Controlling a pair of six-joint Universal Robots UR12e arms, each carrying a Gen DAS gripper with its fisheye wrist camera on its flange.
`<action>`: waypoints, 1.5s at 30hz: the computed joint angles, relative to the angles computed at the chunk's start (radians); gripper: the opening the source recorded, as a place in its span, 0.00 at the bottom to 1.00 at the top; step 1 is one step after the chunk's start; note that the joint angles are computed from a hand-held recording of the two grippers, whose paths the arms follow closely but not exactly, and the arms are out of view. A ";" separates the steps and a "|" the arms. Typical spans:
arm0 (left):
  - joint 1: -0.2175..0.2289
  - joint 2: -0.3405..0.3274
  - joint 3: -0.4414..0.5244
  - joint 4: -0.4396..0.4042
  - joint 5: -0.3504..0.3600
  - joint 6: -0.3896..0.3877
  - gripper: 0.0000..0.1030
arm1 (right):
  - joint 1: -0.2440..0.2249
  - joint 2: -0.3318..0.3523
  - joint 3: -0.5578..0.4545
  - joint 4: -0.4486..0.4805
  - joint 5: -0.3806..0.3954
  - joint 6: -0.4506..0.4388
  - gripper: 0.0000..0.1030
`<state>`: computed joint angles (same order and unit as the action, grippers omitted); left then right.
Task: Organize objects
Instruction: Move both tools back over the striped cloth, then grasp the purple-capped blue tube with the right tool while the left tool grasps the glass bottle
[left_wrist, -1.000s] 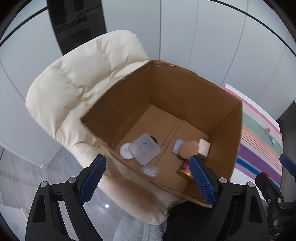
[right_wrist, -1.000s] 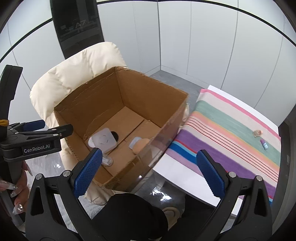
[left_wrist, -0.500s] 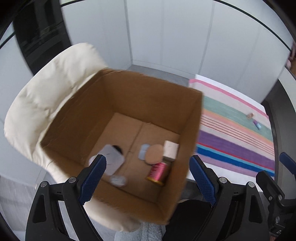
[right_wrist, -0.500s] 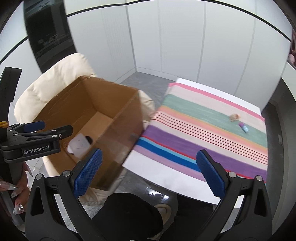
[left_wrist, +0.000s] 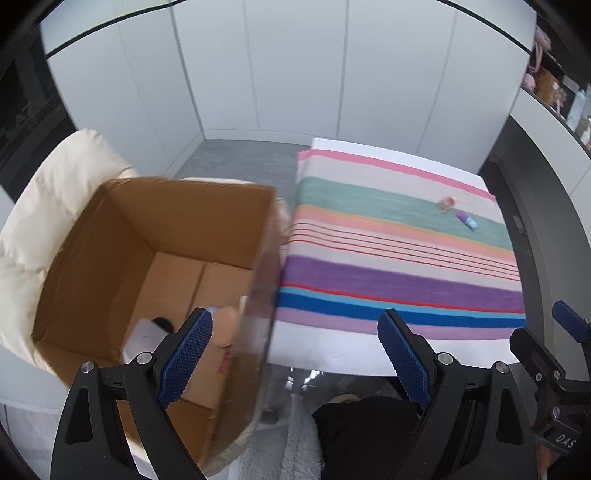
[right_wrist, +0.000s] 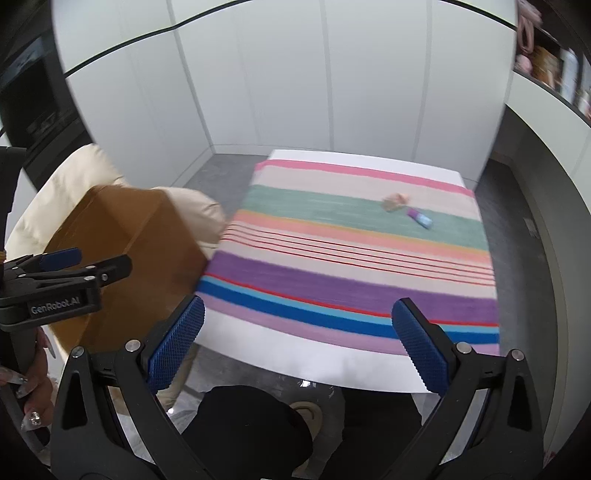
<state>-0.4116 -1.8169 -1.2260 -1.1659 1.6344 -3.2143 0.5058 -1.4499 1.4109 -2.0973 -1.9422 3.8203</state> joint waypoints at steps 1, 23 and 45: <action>-0.005 -0.006 0.008 -0.004 -0.002 0.002 0.90 | -0.006 -0.010 0.011 0.006 -0.006 0.016 1.00; -0.107 -0.131 0.166 -0.118 -0.073 0.100 0.90 | -0.125 -0.151 0.214 0.034 0.013 0.155 1.00; -0.128 -0.346 0.352 -0.115 -0.015 0.050 0.90 | -0.275 -0.073 0.259 -0.112 0.060 0.138 1.00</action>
